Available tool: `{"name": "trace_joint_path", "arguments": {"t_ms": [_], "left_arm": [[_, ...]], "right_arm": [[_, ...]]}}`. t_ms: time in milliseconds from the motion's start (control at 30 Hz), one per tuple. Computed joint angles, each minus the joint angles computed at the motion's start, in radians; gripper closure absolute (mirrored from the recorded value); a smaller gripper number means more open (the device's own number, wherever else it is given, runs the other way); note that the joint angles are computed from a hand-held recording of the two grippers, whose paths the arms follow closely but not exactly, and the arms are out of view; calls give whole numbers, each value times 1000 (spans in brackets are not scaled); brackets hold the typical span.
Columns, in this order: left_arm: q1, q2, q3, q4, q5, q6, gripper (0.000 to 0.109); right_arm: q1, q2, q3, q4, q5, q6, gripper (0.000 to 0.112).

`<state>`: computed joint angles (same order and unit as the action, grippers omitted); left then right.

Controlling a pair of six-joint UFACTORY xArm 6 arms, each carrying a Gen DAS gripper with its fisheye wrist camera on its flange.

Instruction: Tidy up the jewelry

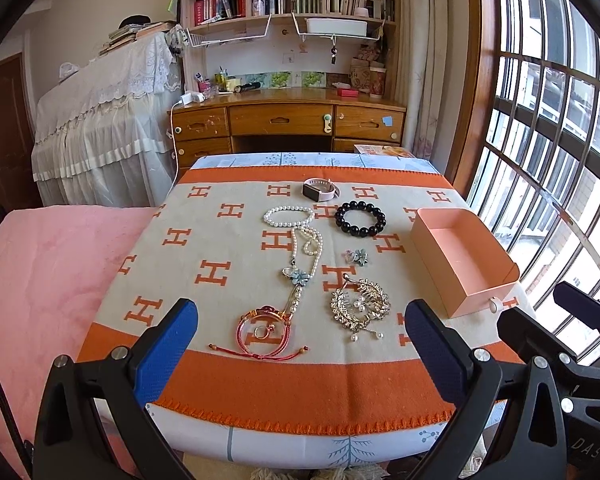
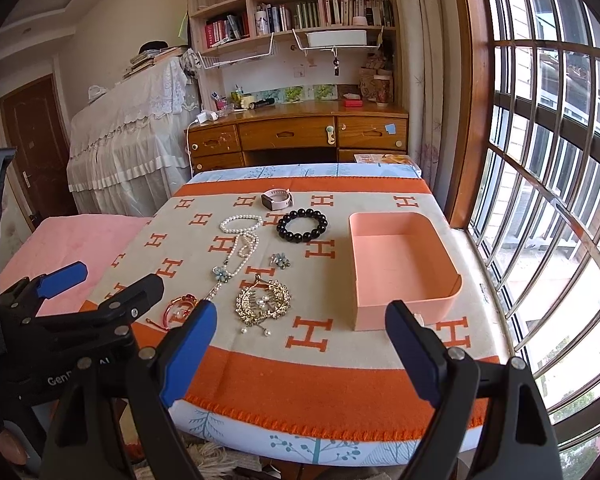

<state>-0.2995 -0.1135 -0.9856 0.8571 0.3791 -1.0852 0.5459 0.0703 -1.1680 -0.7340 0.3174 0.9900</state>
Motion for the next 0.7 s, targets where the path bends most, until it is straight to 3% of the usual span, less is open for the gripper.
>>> {"name": "trace_joint_path", "arguments": {"t_ms": [533,700], "left_arm": [[-18,-4,10,65,22,-36,6],[-14,17,-24,8,36,25,6]], "right_arm": [[-7,-1,4,-19,-22,45,25],[-13,28,-25,27,-26,2,25]]}}
